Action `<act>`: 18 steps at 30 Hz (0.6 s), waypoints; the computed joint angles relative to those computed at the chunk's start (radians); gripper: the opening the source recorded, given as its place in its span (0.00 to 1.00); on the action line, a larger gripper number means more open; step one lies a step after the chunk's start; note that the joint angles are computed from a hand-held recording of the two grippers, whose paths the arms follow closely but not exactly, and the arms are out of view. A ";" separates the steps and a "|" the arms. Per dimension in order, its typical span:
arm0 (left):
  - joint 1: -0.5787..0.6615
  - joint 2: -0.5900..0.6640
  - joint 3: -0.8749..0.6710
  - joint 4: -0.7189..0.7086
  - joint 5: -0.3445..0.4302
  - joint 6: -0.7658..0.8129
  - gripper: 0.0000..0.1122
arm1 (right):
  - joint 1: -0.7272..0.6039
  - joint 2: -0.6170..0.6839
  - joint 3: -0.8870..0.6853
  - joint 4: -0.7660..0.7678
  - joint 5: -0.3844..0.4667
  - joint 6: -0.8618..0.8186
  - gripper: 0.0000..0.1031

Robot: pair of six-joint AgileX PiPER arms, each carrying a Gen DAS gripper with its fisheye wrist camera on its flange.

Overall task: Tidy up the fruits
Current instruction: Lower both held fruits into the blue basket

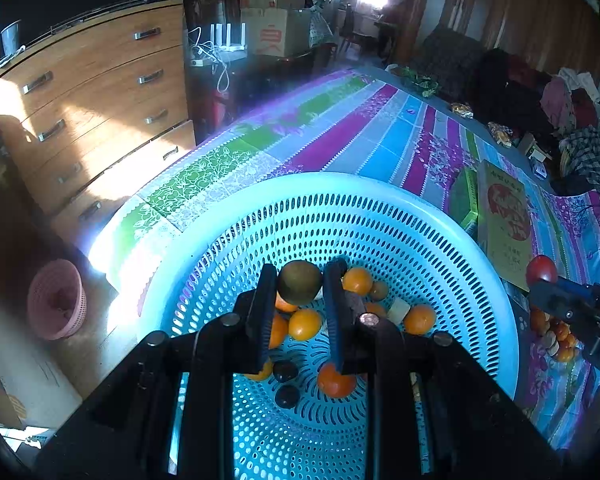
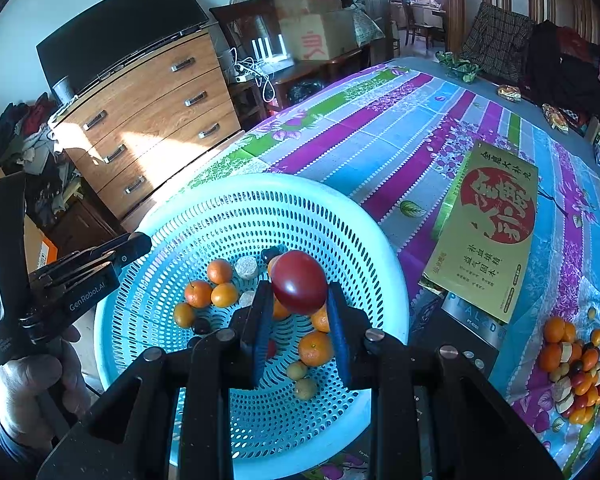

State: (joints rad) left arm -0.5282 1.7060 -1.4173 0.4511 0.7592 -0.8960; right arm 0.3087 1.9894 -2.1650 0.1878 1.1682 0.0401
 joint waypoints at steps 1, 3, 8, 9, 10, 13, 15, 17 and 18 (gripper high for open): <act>-0.001 0.000 0.000 -0.004 -0.002 0.006 0.21 | 0.001 -0.001 0.004 0.001 -0.001 0.000 0.30; -0.009 0.004 -0.007 -0.011 0.000 0.024 0.21 | 0.003 -0.004 0.018 0.001 -0.006 -0.001 0.30; -0.027 0.015 -0.024 -0.023 0.003 0.051 0.21 | 0.008 -0.009 0.041 0.004 -0.012 0.000 0.30; -0.029 0.016 -0.027 -0.025 0.004 0.054 0.21 | 0.008 -0.007 0.041 0.003 -0.010 0.001 0.30; -0.030 0.017 -0.030 -0.028 0.005 0.059 0.21 | 0.009 -0.006 0.040 0.003 -0.009 0.002 0.30; -0.030 0.013 -0.031 -0.027 0.006 0.060 0.21 | 0.010 -0.001 0.028 -0.003 0.000 0.003 0.30; -0.026 0.010 -0.027 -0.026 0.007 0.059 0.21 | 0.011 -0.001 0.028 -0.005 0.000 0.006 0.30; -0.022 0.004 -0.017 -0.024 0.006 0.053 0.21 | 0.009 -0.006 0.040 -0.004 -0.005 0.008 0.30; -0.020 0.000 -0.009 -0.022 0.004 0.049 0.21 | 0.009 -0.009 0.047 -0.004 -0.008 0.009 0.30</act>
